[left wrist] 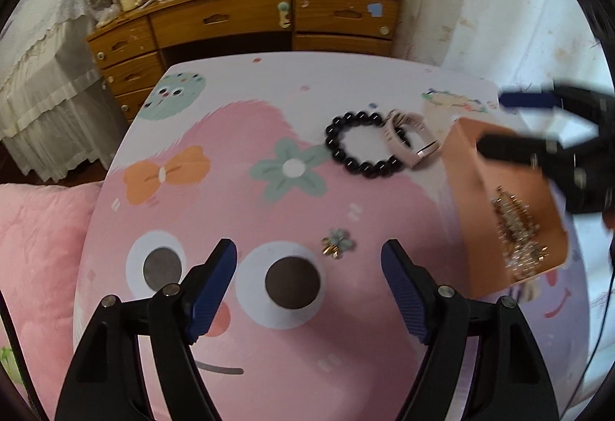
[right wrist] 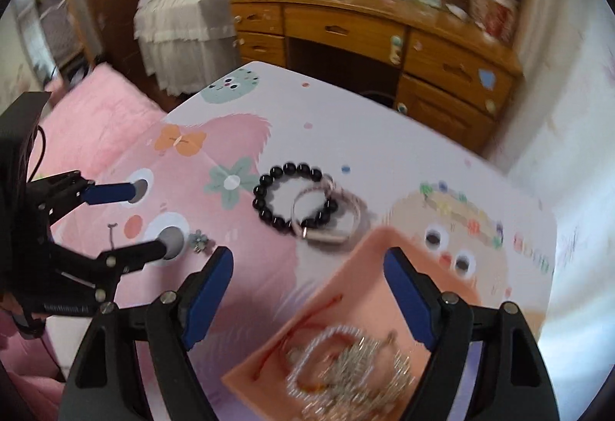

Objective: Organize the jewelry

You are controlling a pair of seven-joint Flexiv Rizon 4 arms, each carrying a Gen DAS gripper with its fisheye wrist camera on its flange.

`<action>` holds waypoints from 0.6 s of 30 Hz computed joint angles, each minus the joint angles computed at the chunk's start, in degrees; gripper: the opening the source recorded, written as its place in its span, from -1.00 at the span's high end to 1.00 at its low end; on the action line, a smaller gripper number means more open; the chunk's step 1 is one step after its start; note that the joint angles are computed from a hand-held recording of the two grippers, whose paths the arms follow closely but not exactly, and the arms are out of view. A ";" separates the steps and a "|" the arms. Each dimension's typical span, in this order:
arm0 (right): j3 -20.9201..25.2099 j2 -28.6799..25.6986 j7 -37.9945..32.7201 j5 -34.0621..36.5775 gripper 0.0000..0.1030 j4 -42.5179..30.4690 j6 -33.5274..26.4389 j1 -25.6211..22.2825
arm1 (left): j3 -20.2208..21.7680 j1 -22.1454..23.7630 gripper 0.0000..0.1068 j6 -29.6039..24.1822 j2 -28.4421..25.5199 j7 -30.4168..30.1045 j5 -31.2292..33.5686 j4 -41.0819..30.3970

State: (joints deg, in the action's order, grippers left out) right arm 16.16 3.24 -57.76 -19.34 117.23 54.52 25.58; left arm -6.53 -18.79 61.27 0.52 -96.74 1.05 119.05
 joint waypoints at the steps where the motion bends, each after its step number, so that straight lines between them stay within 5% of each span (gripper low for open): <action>1: -0.36 -0.98 -2.92 -0.59 -0.58 -1.04 -0.39 0.12 | 0.04 -0.04 -0.42 0.95 -0.02 -0.58 0.38 0.62; 9: -1.65 -7.14 -27.65 4.22 -0.58 -9.37 -7.69 0.03 | -0.56 -1.03 -0.42 8.94 -0.90 -0.21 2.19 3.23; 14: -1.87 -10.81 -39.80 12.07 -0.58 -15.76 -16.15 -0.84 | -0.79 -1.72 -0.42 8.40 -2.76 -2.84 5.42 1.19; 18: -2.21 -12.86 -43.47 10.37 -0.58 -16.94 -18.37 -0.55 | -0.53 -2.54 -0.32 6.24 -4.24 -6.92 8.02 -0.92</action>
State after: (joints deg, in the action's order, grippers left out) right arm 13.95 -9.62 -101.23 -8.97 100.30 36.15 25.03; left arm -7.06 -21.33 67.51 -3.72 -103.66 9.07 118.13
